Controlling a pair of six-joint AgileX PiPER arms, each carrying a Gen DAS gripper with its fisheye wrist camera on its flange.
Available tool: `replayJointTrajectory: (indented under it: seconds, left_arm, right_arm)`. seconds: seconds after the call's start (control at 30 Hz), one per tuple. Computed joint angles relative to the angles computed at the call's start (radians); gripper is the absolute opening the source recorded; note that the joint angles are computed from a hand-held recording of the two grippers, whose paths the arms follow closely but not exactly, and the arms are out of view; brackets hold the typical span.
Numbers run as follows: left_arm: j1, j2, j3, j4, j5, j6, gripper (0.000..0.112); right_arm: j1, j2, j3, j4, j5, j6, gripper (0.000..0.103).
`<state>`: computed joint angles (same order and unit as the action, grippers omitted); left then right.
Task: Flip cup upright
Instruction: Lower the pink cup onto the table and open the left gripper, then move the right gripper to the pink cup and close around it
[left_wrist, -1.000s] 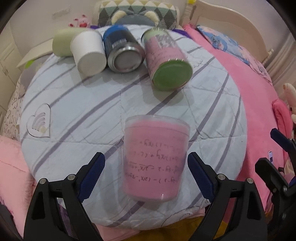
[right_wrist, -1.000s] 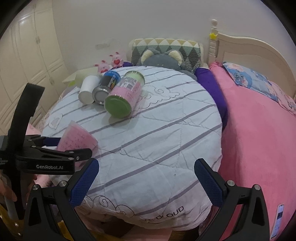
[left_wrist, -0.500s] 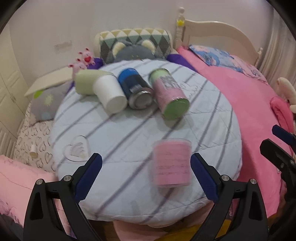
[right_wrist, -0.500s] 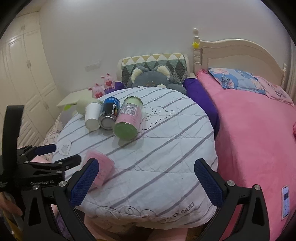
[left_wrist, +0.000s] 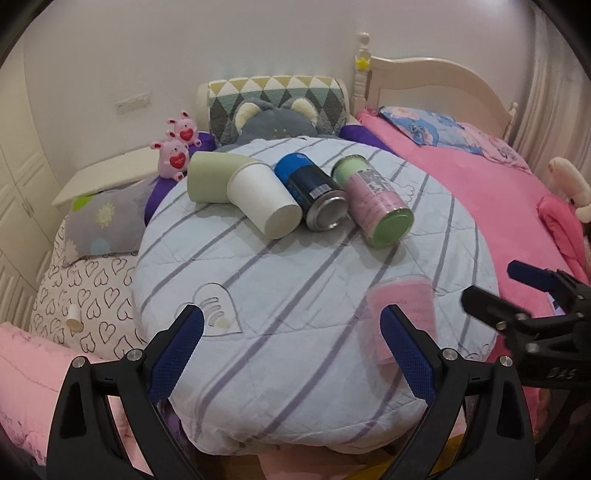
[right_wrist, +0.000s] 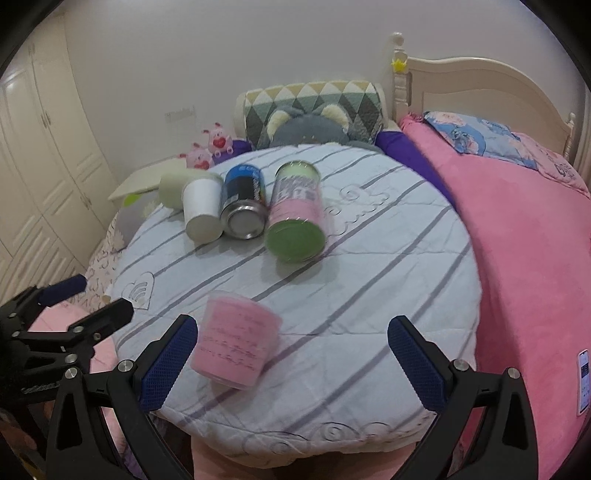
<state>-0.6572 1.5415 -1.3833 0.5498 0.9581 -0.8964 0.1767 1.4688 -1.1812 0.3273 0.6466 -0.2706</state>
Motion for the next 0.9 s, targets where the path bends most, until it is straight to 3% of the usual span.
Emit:
replayJointTrajectory:
  seconds: [0.43, 0.7, 0.77, 0.83, 0.9]
  left_arm:
    - [0.126, -0.031, 0.129, -0.05, -0.127, 0.113, 0.098]
    - [0.208, -0.015, 0.166, -0.137, -0.198, 0.193, 0.098]
    - [0.218, -0.008, 0.168, -0.153, -0.205, 0.204, 0.098]
    - [0.225, -0.003, 0.17, -0.168, -0.206, 0.21, 0.098]
    - [0.229, -0.004, 0.174, -0.175, -0.207, 0.208, 0.098]
  right_arm:
    - [0.14, 0.18, -0.137, -0.207, 0.056, 0.291, 0.103]
    - [0.152, 0.273, -0.216, -0.219, 0.114, 0.328, 0.103]
    - [0.134, 0.27, -0.203, -0.151, 0.09, 0.274, 0.091]
    - [0.122, 0.288, -0.227, -0.112, 0.122, 0.231, 0.071]
    - [0.124, 0.288, -0.226, -0.115, 0.123, 0.221, 0.071]
